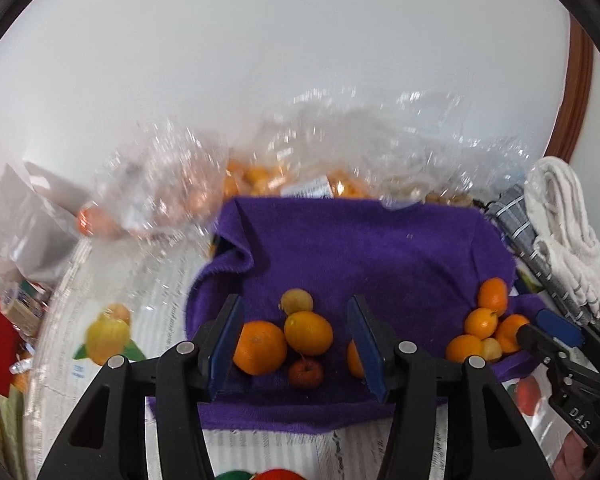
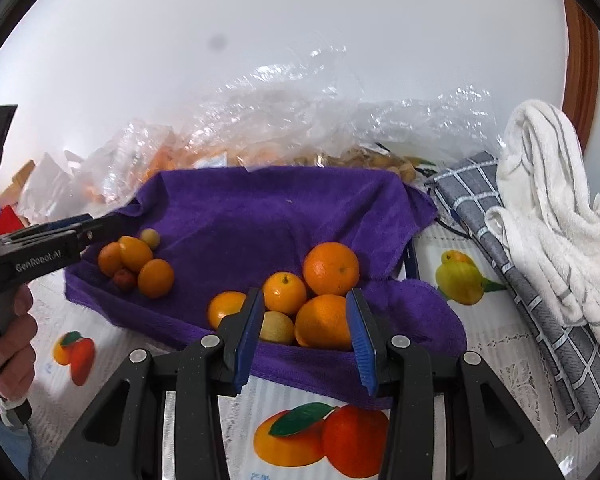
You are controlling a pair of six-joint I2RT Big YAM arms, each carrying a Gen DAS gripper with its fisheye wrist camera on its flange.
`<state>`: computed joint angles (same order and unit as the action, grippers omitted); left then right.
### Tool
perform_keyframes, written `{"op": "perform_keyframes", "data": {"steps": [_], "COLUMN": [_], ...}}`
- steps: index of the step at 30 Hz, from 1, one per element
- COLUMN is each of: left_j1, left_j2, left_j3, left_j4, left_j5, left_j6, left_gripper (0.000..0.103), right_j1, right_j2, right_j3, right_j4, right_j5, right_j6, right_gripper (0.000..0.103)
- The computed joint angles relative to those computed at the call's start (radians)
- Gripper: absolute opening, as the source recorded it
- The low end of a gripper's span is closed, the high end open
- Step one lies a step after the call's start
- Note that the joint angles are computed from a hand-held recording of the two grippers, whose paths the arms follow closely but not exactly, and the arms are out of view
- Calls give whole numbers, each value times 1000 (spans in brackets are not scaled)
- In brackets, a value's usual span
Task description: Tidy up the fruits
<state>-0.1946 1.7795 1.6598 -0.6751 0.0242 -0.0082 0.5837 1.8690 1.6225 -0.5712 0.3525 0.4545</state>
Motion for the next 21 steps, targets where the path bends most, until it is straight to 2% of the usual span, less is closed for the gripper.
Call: {"op": "perform_keyframes", "data": {"steps": [4,10,13,16,18,20,21], "left_j1": [12,22,15,6,5,6,1], "left_j2": [-84,-236,-312,-401,-452,-505,-528], "left_j3": [-77,-229,-287,-351,-379,-412,-425], "left_j4": [-7,-36,-45,-16,-6,10,11], "left_j5": [42,15,-11,-33,-10,29,28], "left_j6": [-19,-21,-17,-11,-20,-34,-40], "left_gripper": [55,55,67,70,76,80,81], "right_j1": [13,62,97,125,139,164,175], "right_j2": [-37,-146,-207,-266,-300,-345,-360], "right_j3": [-2,-56,-102,-145,-175,-215,-228], "right_j4": [-49,-123,-153,-193,-206,-217,-221], "right_j5": [24,95,135,137,143,184,198], "right_j6": [43,92,120,156,185,232,247], "right_gripper": [42,46,46,46,46,51,62]}}
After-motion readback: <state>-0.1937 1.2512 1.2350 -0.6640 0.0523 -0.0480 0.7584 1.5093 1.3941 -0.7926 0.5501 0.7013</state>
